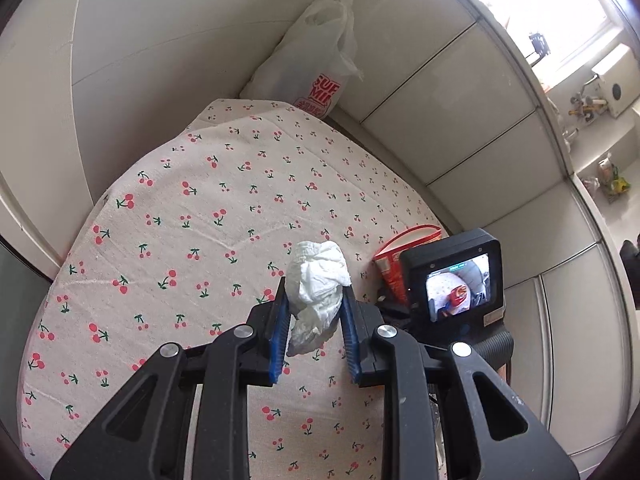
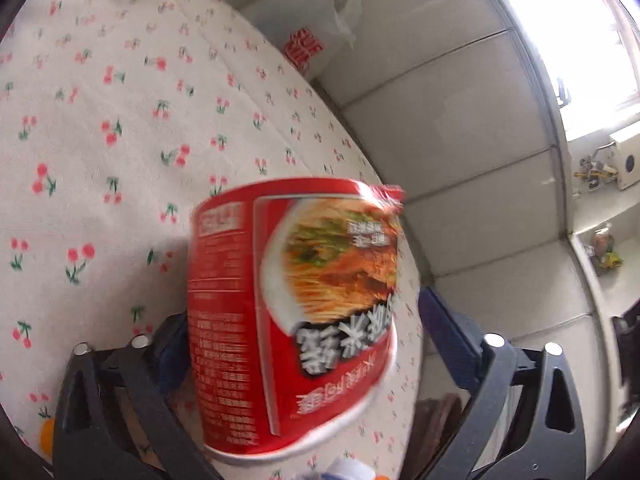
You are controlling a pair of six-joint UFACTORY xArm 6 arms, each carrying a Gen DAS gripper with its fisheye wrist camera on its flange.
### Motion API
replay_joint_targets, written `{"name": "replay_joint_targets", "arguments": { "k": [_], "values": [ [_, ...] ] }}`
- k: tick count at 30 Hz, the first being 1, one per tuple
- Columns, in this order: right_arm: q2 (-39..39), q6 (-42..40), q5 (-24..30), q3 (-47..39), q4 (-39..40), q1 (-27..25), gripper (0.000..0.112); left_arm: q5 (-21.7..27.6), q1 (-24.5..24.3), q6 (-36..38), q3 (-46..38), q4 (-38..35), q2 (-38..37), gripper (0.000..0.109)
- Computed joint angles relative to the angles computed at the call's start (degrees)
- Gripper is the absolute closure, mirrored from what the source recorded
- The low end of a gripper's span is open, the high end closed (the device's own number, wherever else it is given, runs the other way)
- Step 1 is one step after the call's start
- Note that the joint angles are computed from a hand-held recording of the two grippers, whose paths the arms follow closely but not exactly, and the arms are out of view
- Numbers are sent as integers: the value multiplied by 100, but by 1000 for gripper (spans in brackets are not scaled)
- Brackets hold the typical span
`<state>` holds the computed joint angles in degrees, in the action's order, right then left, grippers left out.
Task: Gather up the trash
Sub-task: 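Carry the red cup over the brown bucket and open the right tool while the left tool carries the tissue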
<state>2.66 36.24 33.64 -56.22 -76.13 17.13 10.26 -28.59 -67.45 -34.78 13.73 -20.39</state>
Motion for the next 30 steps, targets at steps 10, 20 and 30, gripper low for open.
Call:
{"name": "replay_joint_targets", "arguments": {
  "k": [10,20,30],
  "values": [
    [-813,-2191,-1828,539,3279,-833,46,-20,-4,-942,-140,985,68,85],
    [-2687,-4942,-2454,1631,7117,-939,45,409,-339,-2520,-582,2667,28,85],
    [-3988,-7784,-2018,1896,10633,-1532,44,1161,-1213,-3835,-1612,4100,426,85]
  ]
}}
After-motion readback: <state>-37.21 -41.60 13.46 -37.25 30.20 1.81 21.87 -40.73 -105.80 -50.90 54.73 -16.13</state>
